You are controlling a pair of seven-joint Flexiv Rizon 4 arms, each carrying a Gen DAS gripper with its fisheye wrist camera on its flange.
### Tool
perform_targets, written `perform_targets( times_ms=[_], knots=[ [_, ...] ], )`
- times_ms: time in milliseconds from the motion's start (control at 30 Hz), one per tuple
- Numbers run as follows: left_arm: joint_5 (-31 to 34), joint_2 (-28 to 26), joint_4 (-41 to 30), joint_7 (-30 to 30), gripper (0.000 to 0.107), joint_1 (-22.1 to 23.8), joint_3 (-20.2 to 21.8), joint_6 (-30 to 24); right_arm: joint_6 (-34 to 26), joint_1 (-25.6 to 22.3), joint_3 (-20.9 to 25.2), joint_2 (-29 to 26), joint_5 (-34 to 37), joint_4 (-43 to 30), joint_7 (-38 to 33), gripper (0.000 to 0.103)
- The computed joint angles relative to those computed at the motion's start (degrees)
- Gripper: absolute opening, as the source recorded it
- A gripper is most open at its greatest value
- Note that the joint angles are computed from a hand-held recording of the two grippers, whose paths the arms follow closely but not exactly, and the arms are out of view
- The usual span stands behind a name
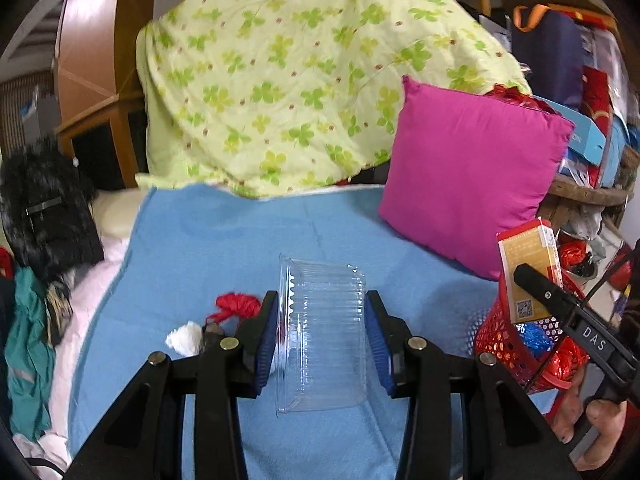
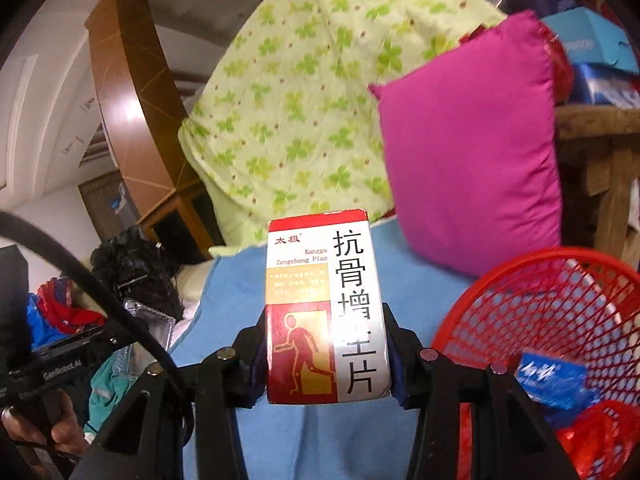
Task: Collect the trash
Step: 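Carry the box and container over the red wastebasket and open both grippers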
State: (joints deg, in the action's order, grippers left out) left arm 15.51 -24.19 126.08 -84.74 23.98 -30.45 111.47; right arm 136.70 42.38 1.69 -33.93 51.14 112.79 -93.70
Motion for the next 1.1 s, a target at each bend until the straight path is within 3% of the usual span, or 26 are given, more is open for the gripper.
perform_targets(
  times_ms=[200,467,700,800,967,1100],
  knots=[
    [-1.52,0.25,-1.24,0.32,0.044,-10.28,7.99,3.79,4.19,-2.32,1.25,0.78,-0.57,3.88,1.91,0.050],
    [-2.54,-0.65,-3.77,1.08,0.044,-17.22,11.15,2.81,8.75,-6.44,2.72,1.80,-1.65,9.56,5.84,0.050],
    [-3.10,-1.47,-4.80,2.51,0.044,-20.04,9.89,1.57,12.60,-10.70,3.67,2.64,-4.16,15.04,13.58,0.050],
    [-2.17,-2.17,-5.25,2.97,0.044,-18.85,6.77,0.72,12.20,-11.36,3.12,3.28,-4.16,16.31,15.05,0.050],
    [0.76,-6.36,-6.48,5.37,0.044,-9.85,-6.99,-3.73,9.13,-16.05,3.85,3.35,-9.04,18.99,23.18,0.050],
    [-0.63,-10.61,-7.57,9.61,0.044,-7.21,-13.59,-6.58,9.59,-18.15,3.33,2.65,-13.58,21.03,29.35,0.050]
  ],
)
